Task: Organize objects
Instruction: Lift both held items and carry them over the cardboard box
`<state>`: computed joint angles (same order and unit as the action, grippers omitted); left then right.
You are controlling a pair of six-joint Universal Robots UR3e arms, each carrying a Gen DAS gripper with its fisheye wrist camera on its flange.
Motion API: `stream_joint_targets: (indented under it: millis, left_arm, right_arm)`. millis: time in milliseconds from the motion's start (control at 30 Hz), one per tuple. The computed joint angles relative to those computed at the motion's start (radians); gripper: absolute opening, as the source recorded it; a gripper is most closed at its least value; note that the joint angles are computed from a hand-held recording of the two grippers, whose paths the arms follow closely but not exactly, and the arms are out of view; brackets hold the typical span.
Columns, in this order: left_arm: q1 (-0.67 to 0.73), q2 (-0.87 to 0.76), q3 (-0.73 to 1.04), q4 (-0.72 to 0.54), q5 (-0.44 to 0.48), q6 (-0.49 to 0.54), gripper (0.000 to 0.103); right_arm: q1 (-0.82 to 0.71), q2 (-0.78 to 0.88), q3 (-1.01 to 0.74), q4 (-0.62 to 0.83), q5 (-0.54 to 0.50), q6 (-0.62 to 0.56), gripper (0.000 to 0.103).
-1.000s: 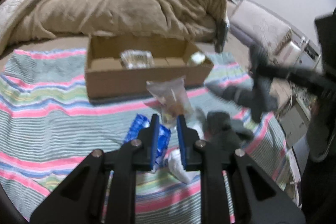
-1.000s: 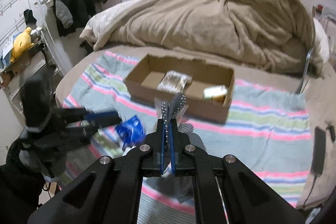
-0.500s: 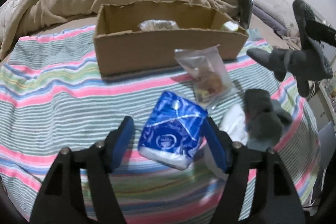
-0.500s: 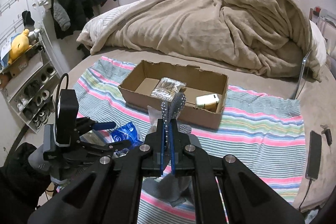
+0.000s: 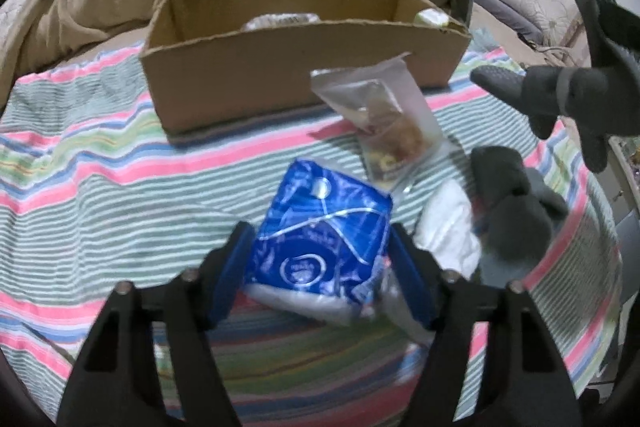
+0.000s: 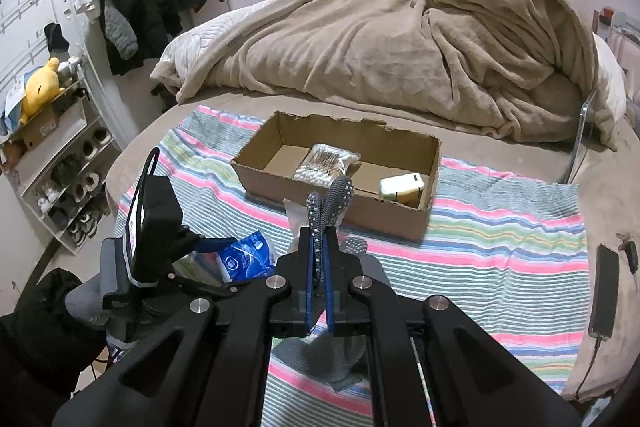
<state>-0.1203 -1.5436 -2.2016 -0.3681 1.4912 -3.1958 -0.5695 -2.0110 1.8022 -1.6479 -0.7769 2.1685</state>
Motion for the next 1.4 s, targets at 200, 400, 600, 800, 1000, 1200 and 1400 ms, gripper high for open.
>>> stream_joint_targets:
  millis: [200,400,600,800,1000,1200,1400]
  left_arm:
    - [0.003,0.047,-0.031,0.035,0.011,-0.018,0.05]
    - [0.021,0.138,-0.019,-0.001,-0.02,-0.048,0.05]
    - [0.061,0.24,0.033,-0.074,-0.061,-0.047,0.05]
    - [0.132,0.282,0.093,-0.123,-0.104,-0.04,0.05]
    - [0.185,0.272,0.162,-0.144,-0.134,-0.02,0.05]
    - [0.219,0.194,0.235,-0.13,-0.15,-0.008,0.05]
    - [0.289,0.066,0.321,-0.138,-0.25,-0.031,0.05]
  right_arm:
    - [0.002,0.002,-0.001,-0.006,-0.001,0.006,0.005]
    - [0.007,0.018,-0.023,-0.023,0.0,0.025,0.005]
    - [0.026,0.046,-0.055,-0.064,0.005,0.059,0.005]
    - [0.068,0.109,-0.11,-0.152,-0.002,0.133,0.005]
    - [0.117,0.222,-0.228,-0.234,-0.004,0.227,0.005]
    - [0.204,0.367,-0.352,-0.349,-0.06,0.335,0.005]
    - [0.29,0.505,-0.437,-0.434,-0.127,0.411,0.005]
